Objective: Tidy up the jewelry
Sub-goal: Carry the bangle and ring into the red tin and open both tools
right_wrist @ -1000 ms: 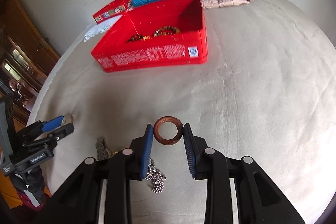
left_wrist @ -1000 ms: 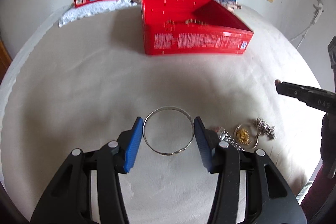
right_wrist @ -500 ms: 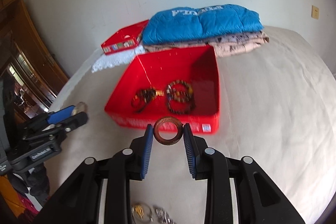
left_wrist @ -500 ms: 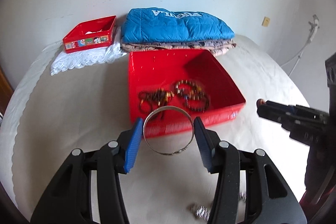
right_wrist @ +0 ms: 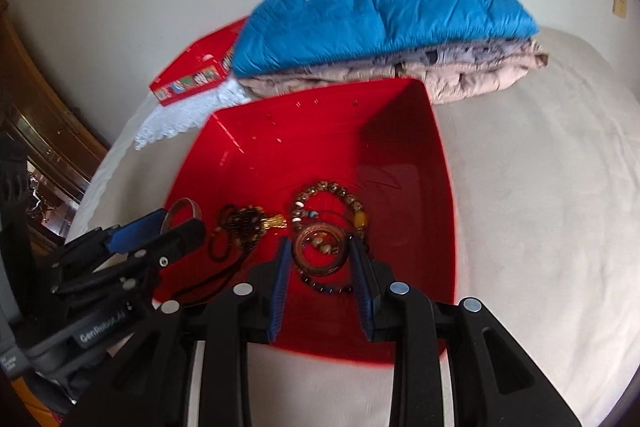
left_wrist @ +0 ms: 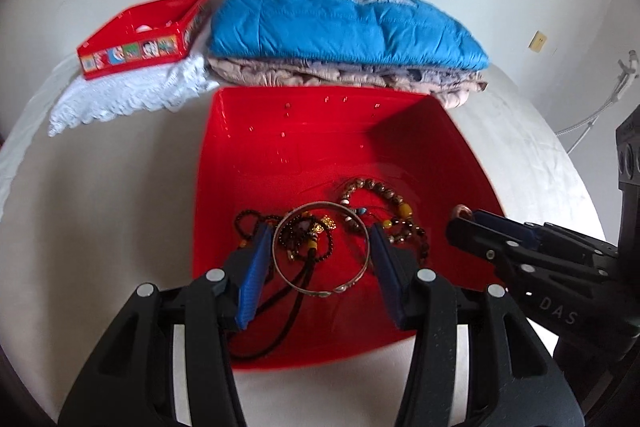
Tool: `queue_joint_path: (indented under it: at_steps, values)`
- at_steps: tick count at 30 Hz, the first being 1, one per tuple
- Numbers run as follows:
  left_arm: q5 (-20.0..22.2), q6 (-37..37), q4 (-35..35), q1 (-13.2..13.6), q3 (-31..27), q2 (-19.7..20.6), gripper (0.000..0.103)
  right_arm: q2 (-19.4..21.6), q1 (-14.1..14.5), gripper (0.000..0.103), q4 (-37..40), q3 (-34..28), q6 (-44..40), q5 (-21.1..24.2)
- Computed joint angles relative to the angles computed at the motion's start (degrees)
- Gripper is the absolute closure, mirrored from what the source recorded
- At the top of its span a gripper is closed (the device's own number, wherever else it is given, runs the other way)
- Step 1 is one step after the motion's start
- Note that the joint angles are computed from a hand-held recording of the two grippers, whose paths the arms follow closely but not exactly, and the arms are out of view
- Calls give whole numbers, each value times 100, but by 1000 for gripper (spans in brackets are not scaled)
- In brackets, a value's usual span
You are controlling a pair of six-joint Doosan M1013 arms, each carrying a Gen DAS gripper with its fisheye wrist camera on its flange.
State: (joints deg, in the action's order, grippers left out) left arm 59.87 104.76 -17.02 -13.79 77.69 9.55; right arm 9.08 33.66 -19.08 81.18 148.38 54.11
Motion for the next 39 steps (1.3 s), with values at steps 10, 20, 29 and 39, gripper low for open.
queue_joint_path:
  at_steps: [10, 20, 29, 39]
  values:
    - [59, 14, 129, -43, -71, 213, 54, 141, -43, 73, -89, -36, -87, 224]
    - [-77, 62, 13, 11, -27, 125, 35, 84, 16, 66, -290, -15, 40, 205]
    - [-161, -65, 128, 30, 33, -47, 32, -49, 97, 66, -388, 71, 199, 135]
    - [-167, -159, 247, 99, 278, -425, 22, -324, 237, 66, -383, 309, 451, 77]
